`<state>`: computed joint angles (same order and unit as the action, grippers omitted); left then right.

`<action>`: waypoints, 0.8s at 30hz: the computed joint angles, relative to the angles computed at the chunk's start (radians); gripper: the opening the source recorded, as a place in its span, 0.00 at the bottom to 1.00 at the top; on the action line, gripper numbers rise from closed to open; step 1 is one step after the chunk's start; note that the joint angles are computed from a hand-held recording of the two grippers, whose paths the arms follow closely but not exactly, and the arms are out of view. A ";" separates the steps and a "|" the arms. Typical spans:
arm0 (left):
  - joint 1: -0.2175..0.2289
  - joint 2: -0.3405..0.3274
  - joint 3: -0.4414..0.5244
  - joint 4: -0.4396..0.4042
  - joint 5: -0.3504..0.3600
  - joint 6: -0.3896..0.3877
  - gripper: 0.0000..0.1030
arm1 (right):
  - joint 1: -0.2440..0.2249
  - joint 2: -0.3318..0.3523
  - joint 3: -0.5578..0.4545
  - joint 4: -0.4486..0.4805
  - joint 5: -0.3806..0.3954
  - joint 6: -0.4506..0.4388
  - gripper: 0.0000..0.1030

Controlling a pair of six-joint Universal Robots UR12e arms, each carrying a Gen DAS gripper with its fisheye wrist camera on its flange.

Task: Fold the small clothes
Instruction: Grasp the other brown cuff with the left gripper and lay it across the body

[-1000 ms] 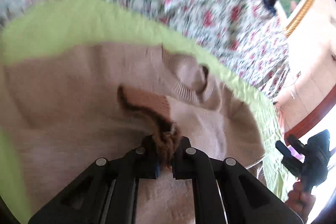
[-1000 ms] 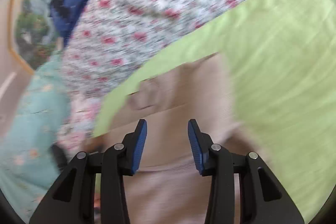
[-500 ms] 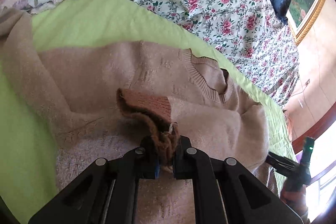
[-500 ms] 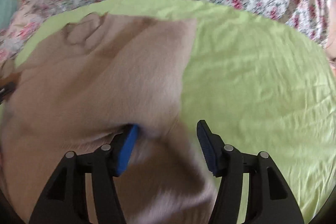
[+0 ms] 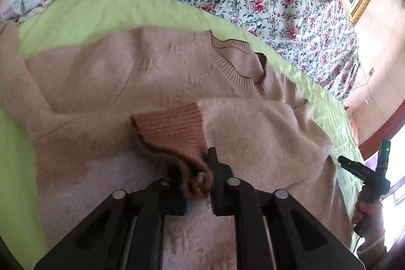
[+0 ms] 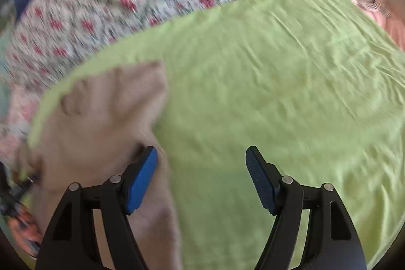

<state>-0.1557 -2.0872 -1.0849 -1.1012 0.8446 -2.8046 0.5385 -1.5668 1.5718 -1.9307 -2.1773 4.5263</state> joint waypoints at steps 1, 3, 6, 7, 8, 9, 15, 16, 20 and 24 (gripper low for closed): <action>0.003 0.000 0.003 -0.007 0.001 -0.001 0.24 | -0.013 -0.001 0.012 -0.069 0.013 -0.036 0.71; 0.010 -0.007 0.015 -0.018 -0.002 -0.018 0.48 | -0.046 0.009 0.025 -0.177 0.051 -0.101 0.71; 0.009 -0.033 0.056 -0.067 -0.015 -0.031 0.54 | -0.109 0.041 0.030 -0.271 0.158 -0.183 0.71; 0.006 -0.038 0.064 -0.073 -0.014 -0.027 0.53 | -0.129 0.049 0.036 -0.297 0.203 -0.194 0.71; 0.002 -0.042 0.070 -0.080 -0.011 -0.008 0.52 | -0.149 0.063 0.032 -0.297 0.254 -0.210 0.71; -0.002 -0.043 0.075 -0.088 -0.007 0.008 0.42 | -0.160 0.071 0.026 -0.293 0.282 -0.225 0.69; -0.008 -0.014 0.046 0.016 -0.018 0.100 0.03 | -0.139 0.078 0.019 -0.369 0.163 -0.270 0.09; 0.001 -0.009 0.039 0.048 -0.044 0.086 0.03 | -0.136 0.082 0.011 -0.351 0.144 -0.267 0.09; 0.001 -0.036 0.079 -0.013 -0.013 0.089 0.03 | -0.151 0.114 -0.025 -0.223 0.188 -0.262 0.10; -0.014 -0.063 0.110 -0.092 0.050 0.085 0.04 | -0.124 0.123 -0.071 -0.096 0.127 -0.182 0.24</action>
